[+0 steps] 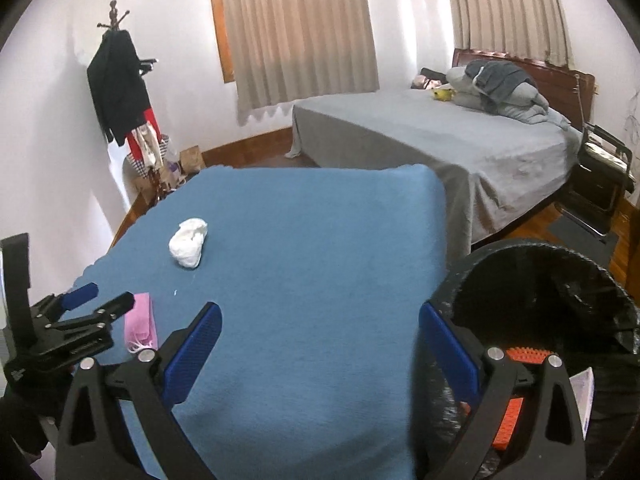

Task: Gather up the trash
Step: 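Move the left gripper back to the mat and grasp the pink mask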

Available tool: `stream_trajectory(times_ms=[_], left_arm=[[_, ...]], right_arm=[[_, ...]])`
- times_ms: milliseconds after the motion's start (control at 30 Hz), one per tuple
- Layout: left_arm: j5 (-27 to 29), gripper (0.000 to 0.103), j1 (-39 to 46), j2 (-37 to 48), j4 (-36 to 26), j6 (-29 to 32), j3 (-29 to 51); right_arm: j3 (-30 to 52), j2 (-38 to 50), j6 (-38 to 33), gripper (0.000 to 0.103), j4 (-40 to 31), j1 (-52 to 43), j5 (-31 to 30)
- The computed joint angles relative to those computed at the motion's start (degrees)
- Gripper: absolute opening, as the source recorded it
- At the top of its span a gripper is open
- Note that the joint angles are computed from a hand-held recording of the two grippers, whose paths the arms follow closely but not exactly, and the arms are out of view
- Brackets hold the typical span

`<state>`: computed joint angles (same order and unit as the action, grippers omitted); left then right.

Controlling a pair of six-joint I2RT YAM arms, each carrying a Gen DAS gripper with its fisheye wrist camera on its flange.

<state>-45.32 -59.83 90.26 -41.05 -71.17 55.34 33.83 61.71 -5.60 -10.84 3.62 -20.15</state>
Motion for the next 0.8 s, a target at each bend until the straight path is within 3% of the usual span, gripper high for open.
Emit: stream_trajectory(times_ms=[100,200,267,433,800], left_arm=[[2.7,0.077,1.8,0.57,3.35,1.75,-1.72],[6.26,0.065,3.54,1.18,6.48,4.07,-2.87],[8.64,0.047,4.36,1.86,8.34,5.48,-3.33],[10.61,0.015,5.8,-0.12,11.66,5.69,-6.22],[4.97,0.009,7.6,-8.61,9.53,5.67,-9.24]], right_arm=[[-0.13,1.17,0.02,0.097,0.64,1.32,1.2],[-0.2,2.51,0.48,0.097,1.43,2.67,2.34],[0.28,3.57,0.47,0.097,1.68,3.17,2.79],[1.02,5.51,0.95,0.097,2.52,4.49,3.48],[5.51,13.28,5.58,0.097,7.69,11.94,6.57]])
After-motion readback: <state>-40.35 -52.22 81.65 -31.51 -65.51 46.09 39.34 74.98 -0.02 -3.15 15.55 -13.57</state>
